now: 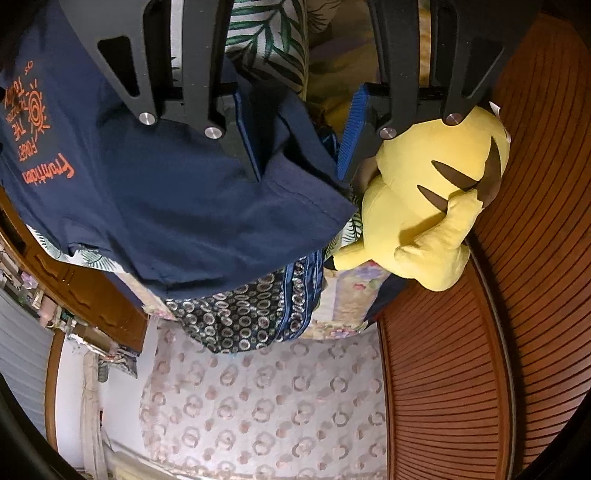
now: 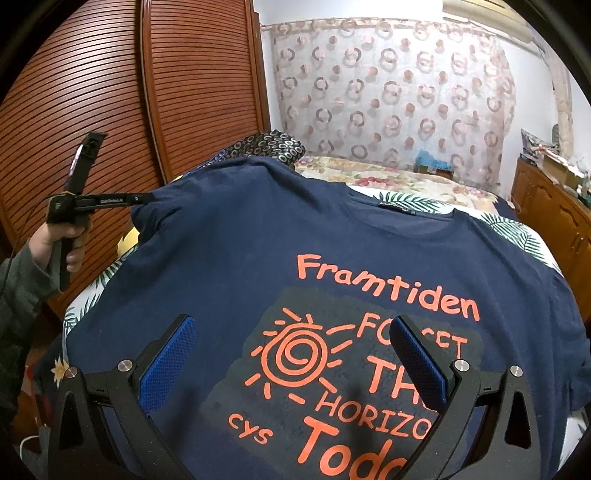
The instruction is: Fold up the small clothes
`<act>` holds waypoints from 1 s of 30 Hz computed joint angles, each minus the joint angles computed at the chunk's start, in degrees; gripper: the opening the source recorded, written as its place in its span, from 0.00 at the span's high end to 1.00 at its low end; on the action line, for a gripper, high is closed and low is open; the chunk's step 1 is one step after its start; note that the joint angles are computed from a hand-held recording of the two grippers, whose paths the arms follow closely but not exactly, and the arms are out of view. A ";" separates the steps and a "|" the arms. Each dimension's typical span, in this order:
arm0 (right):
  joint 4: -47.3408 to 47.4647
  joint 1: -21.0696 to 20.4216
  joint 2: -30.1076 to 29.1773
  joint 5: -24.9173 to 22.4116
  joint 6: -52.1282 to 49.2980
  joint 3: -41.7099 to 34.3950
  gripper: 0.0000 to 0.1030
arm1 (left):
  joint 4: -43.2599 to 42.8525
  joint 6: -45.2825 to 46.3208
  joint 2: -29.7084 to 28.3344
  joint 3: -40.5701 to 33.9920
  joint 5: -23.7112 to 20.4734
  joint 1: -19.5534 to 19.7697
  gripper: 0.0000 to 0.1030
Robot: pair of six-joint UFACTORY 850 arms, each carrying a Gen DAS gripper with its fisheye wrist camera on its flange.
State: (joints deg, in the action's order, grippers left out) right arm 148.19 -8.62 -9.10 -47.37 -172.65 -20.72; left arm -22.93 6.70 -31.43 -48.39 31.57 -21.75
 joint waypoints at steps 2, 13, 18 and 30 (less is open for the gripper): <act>0.98 0.63 -0.48 -0.53 -0.40 -0.06 0.00 | 0.93 0.02 -0.02 0.08 0.24 0.03 0.63; 1.45 -0.18 -0.80 -2.53 -0.70 0.78 0.00 | -4.05 7.89 2.70 2.75 7.12 -3.01 0.89; 1.41 -0.46 -1.33 -2.38 -0.30 0.63 0.00 | -7.96 12.55 2.39 2.06 6.65 -4.16 0.88; 1.57 -0.20 -1.27 -1.16 0.37 0.49 0.00 | -4.75 8.83 2.33 3.46 5.95 -3.63 0.67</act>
